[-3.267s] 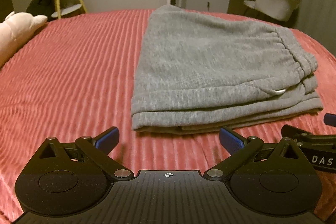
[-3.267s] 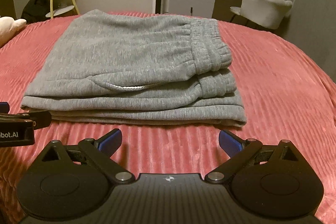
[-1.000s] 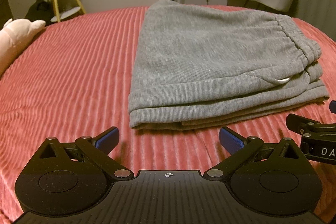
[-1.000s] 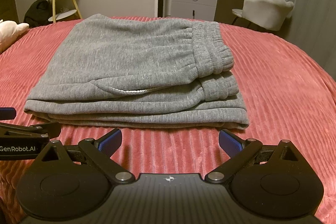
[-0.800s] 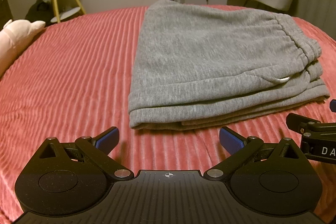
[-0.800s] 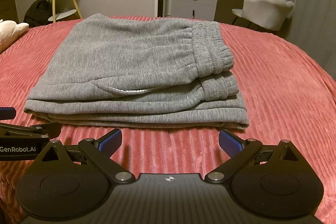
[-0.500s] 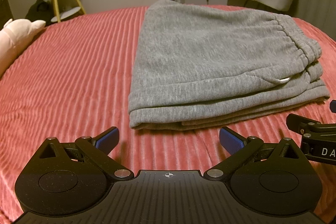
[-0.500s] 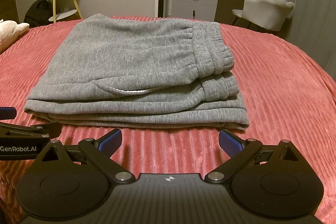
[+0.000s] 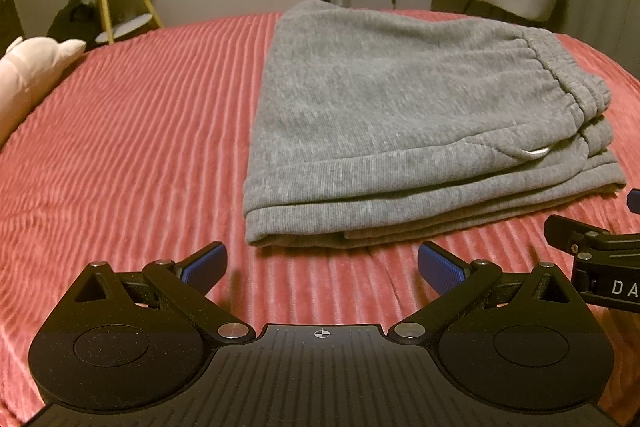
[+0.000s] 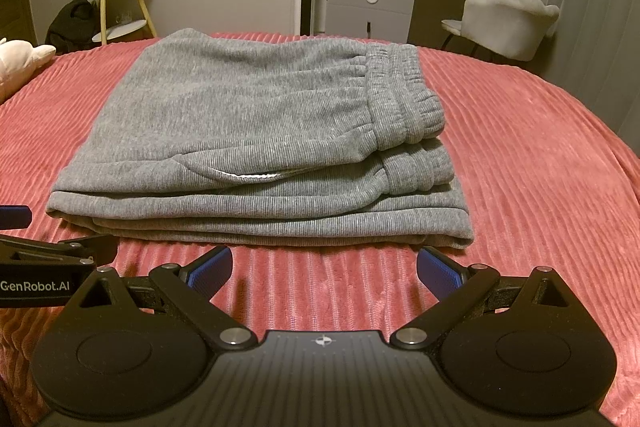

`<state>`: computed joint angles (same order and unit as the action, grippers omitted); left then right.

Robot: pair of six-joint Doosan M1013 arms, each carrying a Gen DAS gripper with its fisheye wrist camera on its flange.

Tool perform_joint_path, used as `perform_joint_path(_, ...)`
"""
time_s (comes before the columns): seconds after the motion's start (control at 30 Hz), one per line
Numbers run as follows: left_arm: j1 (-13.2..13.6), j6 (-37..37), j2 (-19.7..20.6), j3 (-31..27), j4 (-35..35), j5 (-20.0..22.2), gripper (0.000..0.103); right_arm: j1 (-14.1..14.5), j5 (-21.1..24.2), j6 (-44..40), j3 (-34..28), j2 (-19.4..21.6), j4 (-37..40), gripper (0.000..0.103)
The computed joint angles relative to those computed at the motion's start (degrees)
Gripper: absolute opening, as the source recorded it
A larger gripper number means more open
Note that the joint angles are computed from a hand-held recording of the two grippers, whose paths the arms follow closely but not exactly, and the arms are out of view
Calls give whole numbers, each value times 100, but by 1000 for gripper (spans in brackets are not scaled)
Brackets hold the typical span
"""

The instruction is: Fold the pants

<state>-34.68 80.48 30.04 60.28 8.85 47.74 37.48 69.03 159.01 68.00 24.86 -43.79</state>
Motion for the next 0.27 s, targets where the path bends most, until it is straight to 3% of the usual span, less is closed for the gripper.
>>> perform_joint_path(0.27, -8, -21, -45, 79, 59, -129, 103, 9, 20, 11, -13, 8, -34, 99)
